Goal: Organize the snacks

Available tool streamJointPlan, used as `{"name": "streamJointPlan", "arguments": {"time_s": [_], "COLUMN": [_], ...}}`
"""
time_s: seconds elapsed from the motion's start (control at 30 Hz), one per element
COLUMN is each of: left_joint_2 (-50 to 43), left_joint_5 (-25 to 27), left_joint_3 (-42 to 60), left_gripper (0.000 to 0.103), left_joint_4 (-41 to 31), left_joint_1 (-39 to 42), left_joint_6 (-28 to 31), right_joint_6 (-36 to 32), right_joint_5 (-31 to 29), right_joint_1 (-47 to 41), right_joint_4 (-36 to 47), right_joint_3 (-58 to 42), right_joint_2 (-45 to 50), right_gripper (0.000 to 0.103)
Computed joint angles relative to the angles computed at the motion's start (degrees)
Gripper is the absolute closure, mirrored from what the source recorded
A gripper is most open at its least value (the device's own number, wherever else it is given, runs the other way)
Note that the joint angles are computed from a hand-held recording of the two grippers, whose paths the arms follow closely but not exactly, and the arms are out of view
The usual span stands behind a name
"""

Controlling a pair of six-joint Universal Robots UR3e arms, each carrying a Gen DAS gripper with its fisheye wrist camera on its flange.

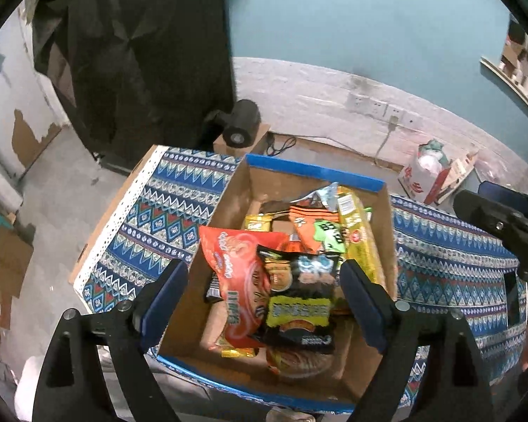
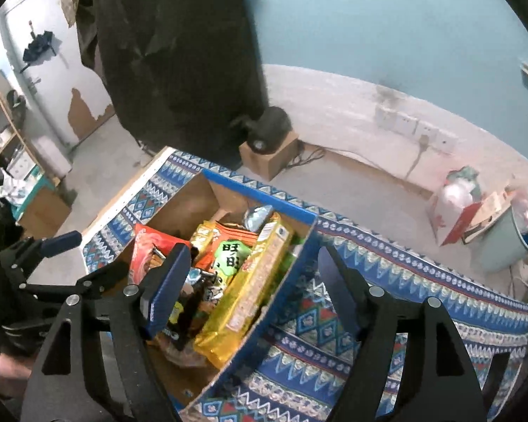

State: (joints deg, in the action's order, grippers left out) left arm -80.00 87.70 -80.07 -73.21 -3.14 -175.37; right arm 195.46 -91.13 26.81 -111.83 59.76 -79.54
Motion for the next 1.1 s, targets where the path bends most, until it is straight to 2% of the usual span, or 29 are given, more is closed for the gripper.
{"name": "streamJointPlan", "arguments": {"time_s": [0.33, 0.67, 1.1], "left_joint_2": [1.0, -0.7, -2.0], "left_joint_5": [3.4, 6.4, 6.4], "left_joint_3": [1.7, 3.5, 5.1], "left_gripper": [0.007, 0.004, 0.004], "left_joint_4": [0.1, -0.6, -1.5], "left_joint_1": [-4.9, -8.7, -11.2], "left_joint_6": [-0.6, -2.4, -3.2], "right_joint_6": [0.7, -0.5, -1.5], "right_joint_5": [-4.8, -4.5, -1.6], "right_joint_1": [1.3, 0.0, -3.3], "right_joint_4": [-2.8, -4.2, -4.3], "right_joint_3": [9.1, 16.0, 19.9], "right_joint_2": [-8.4, -14.7, -17.9], "right_gripper": [0.029, 0.029, 0.029]}}
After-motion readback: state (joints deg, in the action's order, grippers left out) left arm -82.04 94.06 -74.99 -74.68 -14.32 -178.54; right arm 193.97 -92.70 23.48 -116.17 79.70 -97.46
